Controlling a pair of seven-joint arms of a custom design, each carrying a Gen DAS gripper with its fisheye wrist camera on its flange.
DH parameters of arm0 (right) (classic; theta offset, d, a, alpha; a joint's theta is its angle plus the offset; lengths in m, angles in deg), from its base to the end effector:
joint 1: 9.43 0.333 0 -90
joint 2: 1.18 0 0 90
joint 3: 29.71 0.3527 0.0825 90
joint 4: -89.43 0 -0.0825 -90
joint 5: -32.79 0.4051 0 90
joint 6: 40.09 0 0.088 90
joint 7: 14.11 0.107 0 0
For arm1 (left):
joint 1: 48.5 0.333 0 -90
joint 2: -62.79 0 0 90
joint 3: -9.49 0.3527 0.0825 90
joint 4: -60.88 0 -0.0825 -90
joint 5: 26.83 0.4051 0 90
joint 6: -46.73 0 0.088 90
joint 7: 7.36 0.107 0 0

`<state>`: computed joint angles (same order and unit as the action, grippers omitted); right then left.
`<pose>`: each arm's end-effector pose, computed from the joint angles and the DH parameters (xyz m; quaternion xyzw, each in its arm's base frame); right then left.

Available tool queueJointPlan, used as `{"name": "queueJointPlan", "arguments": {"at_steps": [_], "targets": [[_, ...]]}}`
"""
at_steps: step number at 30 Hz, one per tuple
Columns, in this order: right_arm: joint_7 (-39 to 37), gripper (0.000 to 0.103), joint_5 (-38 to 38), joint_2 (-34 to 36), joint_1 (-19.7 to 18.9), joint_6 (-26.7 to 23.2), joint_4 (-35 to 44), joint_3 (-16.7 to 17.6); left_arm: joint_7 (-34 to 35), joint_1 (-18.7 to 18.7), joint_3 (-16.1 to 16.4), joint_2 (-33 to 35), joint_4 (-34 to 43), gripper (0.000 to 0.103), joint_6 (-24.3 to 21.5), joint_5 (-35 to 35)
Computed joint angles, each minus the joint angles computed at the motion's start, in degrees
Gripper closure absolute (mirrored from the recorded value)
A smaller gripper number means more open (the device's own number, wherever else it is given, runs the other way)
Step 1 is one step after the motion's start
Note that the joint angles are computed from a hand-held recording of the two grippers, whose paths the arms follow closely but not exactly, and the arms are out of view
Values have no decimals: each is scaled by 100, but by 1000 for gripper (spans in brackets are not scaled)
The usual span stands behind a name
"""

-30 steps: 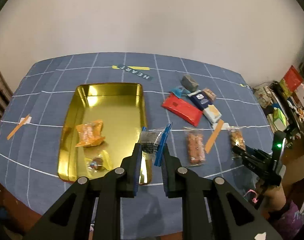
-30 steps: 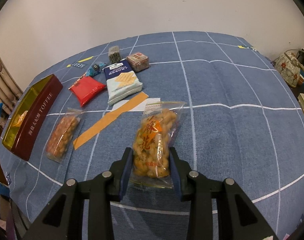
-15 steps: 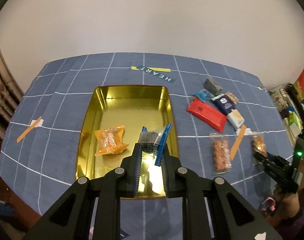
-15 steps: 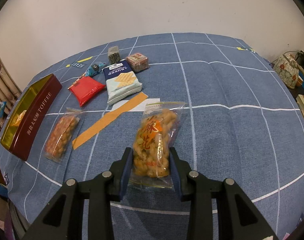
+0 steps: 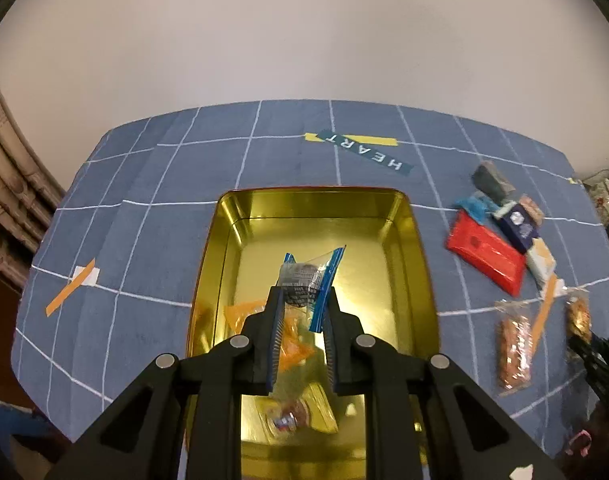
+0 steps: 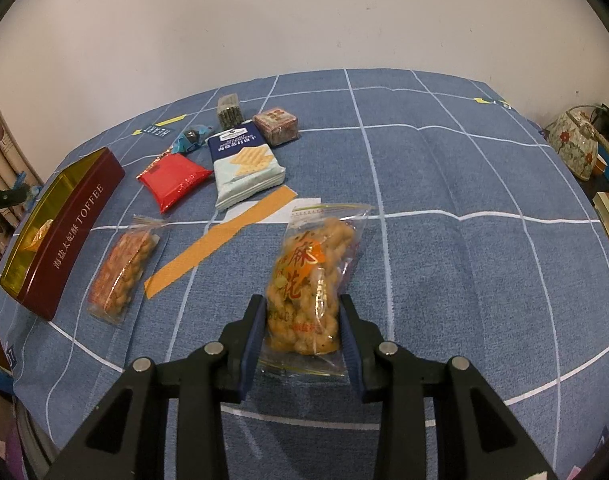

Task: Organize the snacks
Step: 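Carry the blue-clipped packet into the gold tin and release it with the left gripper, then lower the peanut snack bag into the gold tin and open the right gripper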

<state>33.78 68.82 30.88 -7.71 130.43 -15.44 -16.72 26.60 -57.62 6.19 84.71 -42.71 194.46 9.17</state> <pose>0.7077 0.1223 0.3027 -0.7687 0.5502 -0.1298 0.2991 0.6881 -0.1576 0.3934 -0.7734 0.5713 -0.1444 0.2338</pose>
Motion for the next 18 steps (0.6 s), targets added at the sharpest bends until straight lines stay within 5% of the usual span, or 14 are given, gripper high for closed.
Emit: {"name": "queueJointPlan", "arguments": {"at_steps": [12, 18], "targets": [[2, 67, -23, 10, -14, 27, 6, 21, 382, 126, 97, 580, 730, 89, -475, -211], [-2, 67, -19, 7, -21, 39, -7, 31, 279, 176, 114, 427, 546, 88, -321, -329]]}}
